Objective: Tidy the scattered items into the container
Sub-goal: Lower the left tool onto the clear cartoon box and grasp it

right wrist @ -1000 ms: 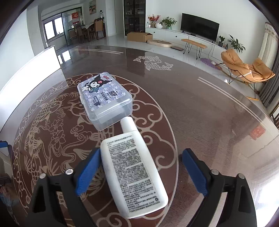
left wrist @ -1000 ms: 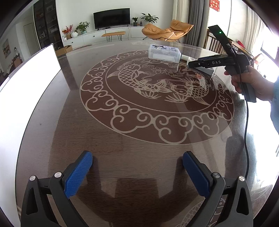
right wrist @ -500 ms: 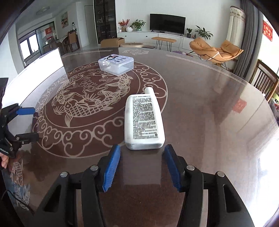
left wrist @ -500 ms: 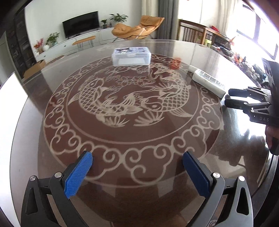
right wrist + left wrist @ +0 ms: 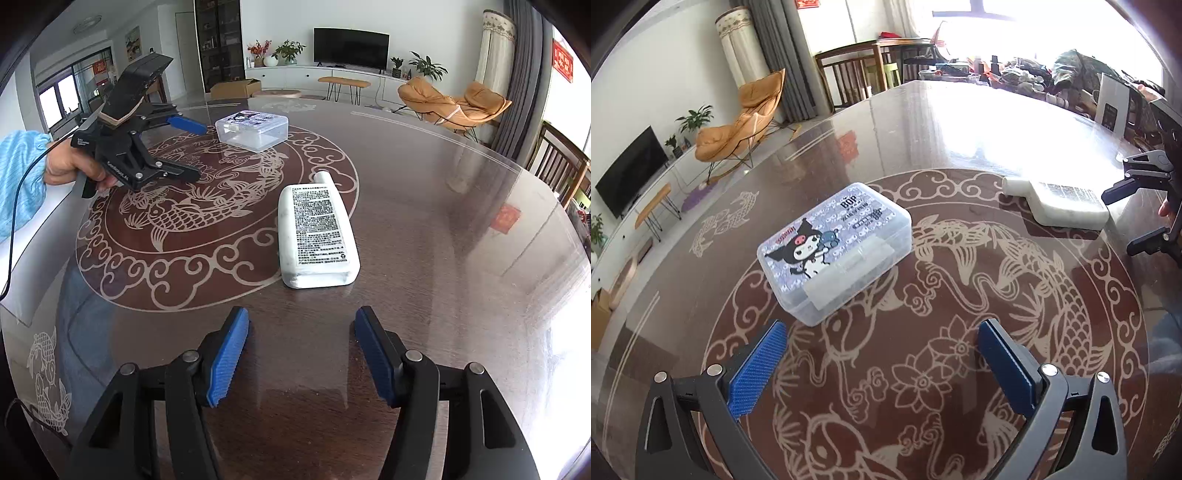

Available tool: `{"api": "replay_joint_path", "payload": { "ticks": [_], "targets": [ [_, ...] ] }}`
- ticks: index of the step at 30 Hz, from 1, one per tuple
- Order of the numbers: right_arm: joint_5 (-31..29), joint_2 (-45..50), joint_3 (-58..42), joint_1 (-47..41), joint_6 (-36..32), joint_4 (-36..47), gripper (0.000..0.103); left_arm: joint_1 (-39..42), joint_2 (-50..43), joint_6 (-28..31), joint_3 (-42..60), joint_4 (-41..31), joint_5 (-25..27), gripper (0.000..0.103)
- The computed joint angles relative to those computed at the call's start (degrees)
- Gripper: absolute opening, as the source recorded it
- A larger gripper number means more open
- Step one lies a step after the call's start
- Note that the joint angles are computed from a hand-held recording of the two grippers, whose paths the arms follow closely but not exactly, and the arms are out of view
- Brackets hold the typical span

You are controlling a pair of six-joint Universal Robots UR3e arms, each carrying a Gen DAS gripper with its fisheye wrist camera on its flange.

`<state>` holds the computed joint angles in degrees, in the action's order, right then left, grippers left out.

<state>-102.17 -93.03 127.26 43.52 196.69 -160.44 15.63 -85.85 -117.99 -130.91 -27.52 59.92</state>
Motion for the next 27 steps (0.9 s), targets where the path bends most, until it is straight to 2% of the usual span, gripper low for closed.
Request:
{"api": "replay_joint_path", "payload": {
  "ticks": [3,6,8,11,13,16,17,18,20,21,23,25,26,27],
  "targets": [
    [0.6,-0.1,0.1,-0.3,-0.3,-0.1,0.065,-1.2,-6.9,4.0,7.6,-0.6,-0.8,0.103],
    [0.6,-0.1,0.0,-0.2,-0.3,0.0,0.065,-3.5,-15.0,0.7,15.2,5.5,2.9,0.103],
    [0.9,0.0,0.0,-0.3,-0.5,-0.1,0.067,-4.3,-18.7,-0.2,20.2,5.3,4.1,0.103],
    [1.1,0.8,-1.0,0.0,-1.2,0.3,0.074,-5.8,-21.8,1.4,25.6,2.3,3.7,0.103],
    [1.5,1.1,-1.2,0.0,-1.5,0.3,0.077,-8.2,-23.9,1.7,27.8,3.5,3.6,0.103],
    [1.8,1.1,-1.1,-0.2,-1.7,0.1,0.077,-11.2,-27.4,1.2,30.8,5.5,1.8,0.103],
    [1.8,1.1,-1.0,-0.2,-1.7,0.1,0.077,-11.6,-28.2,0.3,32.7,3.2,0.9,0.103],
    [1.8,1.1,-1.0,-0.2,-1.7,0.1,0.077,-11.8,-29.0,-1.0,35.5,-2.0,0.5,0.103],
    [1.8,1.2,-1.0,-0.2,-1.7,0.0,0.077,-11.3,-32.0,-6.0,44.4,-17.2,-0.2,0.103],
    [1.7,1.2,-1.0,-0.2,-1.7,0.0,0.077,-10.8,-32.6,-8.8,46.4,-20.1,-0.4,0.103],
    [1.7,1.2,-0.9,-0.1,-1.7,-0.2,0.077,-12.3,-31.9,-13.8,46.3,-18.8,4.0,0.103],
    [1.6,1.3,-0.9,-0.1,-1.6,-0.2,0.077,-13.0,-30.6,-16.6,44.1,-16.7,5.5,0.103],
    [1.7,1.2,-0.9,-0.1,-1.6,-0.2,0.077,-12.8,-29.1,-18.4,41.1,-14.0,5.6,0.101],
    [1.7,1.3,-0.9,-0.1,-1.7,-0.2,0.077,-12.6,-27.3,-20.5,37.5,-10.7,5.4,0.091]
  ]
}}
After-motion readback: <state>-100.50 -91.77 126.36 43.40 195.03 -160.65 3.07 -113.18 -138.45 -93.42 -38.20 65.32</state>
